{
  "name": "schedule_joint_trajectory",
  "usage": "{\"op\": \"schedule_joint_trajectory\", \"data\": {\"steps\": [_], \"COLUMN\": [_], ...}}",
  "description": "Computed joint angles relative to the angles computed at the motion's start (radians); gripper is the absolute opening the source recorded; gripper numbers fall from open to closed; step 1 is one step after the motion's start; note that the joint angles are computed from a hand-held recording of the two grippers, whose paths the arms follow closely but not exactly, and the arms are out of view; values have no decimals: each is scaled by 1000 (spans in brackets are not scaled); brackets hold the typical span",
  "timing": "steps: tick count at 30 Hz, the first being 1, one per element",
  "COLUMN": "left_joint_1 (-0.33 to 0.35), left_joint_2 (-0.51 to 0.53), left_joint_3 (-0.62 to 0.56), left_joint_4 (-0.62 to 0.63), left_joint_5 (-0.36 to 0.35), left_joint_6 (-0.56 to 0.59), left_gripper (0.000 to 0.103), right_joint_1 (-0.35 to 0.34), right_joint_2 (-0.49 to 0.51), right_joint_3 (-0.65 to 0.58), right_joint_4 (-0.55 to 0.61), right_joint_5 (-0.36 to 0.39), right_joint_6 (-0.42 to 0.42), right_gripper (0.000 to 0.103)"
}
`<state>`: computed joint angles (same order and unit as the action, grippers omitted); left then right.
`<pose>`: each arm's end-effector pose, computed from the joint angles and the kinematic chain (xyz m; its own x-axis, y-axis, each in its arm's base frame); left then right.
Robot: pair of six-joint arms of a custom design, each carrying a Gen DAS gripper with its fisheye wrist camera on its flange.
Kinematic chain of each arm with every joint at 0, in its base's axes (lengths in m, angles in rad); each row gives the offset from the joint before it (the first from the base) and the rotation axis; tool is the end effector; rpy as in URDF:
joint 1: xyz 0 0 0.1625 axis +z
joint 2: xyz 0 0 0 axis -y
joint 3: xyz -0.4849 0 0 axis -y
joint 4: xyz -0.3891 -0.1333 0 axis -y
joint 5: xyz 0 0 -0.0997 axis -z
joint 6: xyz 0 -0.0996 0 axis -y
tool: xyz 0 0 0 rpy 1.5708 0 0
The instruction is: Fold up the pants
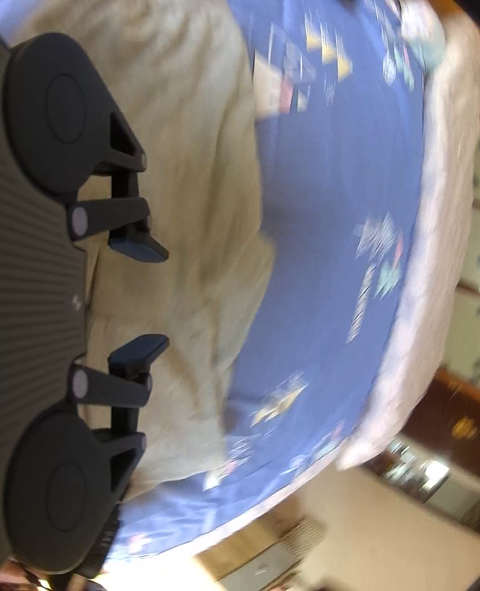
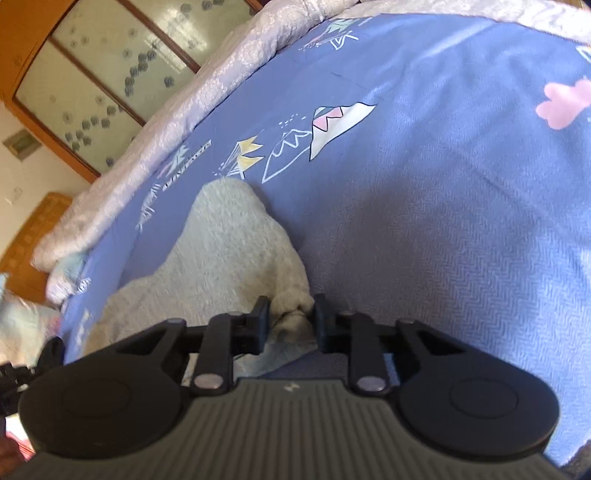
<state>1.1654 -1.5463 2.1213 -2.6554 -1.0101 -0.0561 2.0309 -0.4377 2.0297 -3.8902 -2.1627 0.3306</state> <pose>-0.0128 -0.5022 0.4107 -0.8985 0.0505 -0.4361 0.2944 0.8063 -0.5131 0.3185 -0.4676 -0.0164 -0.9668 0.1831 0.1783 -0.0188 0.6447 -0.7642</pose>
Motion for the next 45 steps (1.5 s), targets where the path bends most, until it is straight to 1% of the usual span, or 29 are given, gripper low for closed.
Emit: {"op": "schedule_joint_trajectory", "data": {"steps": [2,4,5,6,8,10,11,12,13,16,17,18,20,23,25,26,27,28,29,31,33,34,35,36,37,38,39,43,45], "left_joint_1": [7,32,29,28,17,12,11,12,10,-15,-27,-36,-49,-56,-51,-46,-43,-47,-41,-24,-7,2,10,17,25,34,42,66,94], "left_joint_2": [54,92,97,100,101,95,82,64,46,10,5,5,21,66,101,115,121,120,116,91,62,49,29,15,1,-14,-24,-87,-119], "left_joint_3": [-8,-4,12,15,5,-20,-37,-42,-49,-74,-80,-88,-113,-160,-185,-198,-205,-204,-206,-199,-204,-212,-215,-218,-224,-233,-241,-243,-257], "left_joint_4": [33,12,-39,-48,-15,48,82,89,87,78,75,78,102,167,192,219,246,268,275,249,245,250,254,253,255,269,279,262,267], "left_joint_5": [62,86,102,108,126,122,105,79,41,-59,-84,-109,-152,-162,-144,-134,-119,-94,-95,-111,-115,-118,-121,-121,-119,-122,-123,-71,-73], "left_joint_6": [-10,5,49,72,63,22,-13,-28,-39,-29,-14,-2,13,51,63,53,41,21,11,18,31,32,38,48,59,66,69,120,124], "left_gripper": [42,48,50,50,50,47,46,48,49,66,78,86,87,92,83,59,24,14,14,13,13,13,13,13,13,13,13,13,14], "right_joint_1": [-1,-5,-12,-16,-25,-21,-10,-3,11,71,99,123,168,221,240,244,248,252,258,261,264,266,265,261,255,250,248,278,290], "right_joint_2": [-4,-3,1,3,6,14,10,3,5,16,25,35,62,106,128,133,138,143,150,159,173,186,199,201,197,195,195,225,238], "right_joint_3": [5,13,17,22,20,4,-10,-18,-25,-66,-92,-118,-170,-243,-275,-285,-292,-299,-309,-311,-313,-320,-332,-341,-346,-353,-365,-438,-480], "right_joint_4": [-4,-36,-61,-80,-80,-57,-13,25,21,10,21,32,58,115,148,164,176,184,187,163,134,121,138,195,265,323,365,394,438], "right_joint_5": [7,20,35,50,76,73,55,57,55,70,62,59,60,25,13,16,19,20,14,21,20,-1,-30,-46,-43,-32,-18,38,89], "right_joint_6": [14,35,33,32,37,35,30,31,27,-83,-142,-202,-319,-465,-505,-503,-501,-502,-512,-539,-569,-601,-627,-622,-593,-567,-552,-601,-622], "right_gripper": [27,34,40,49,52,48,26,17,17,16,16,16,17,17,16,16,16,17,18,31,75,77,76,67,54,26,18,16,16]}}
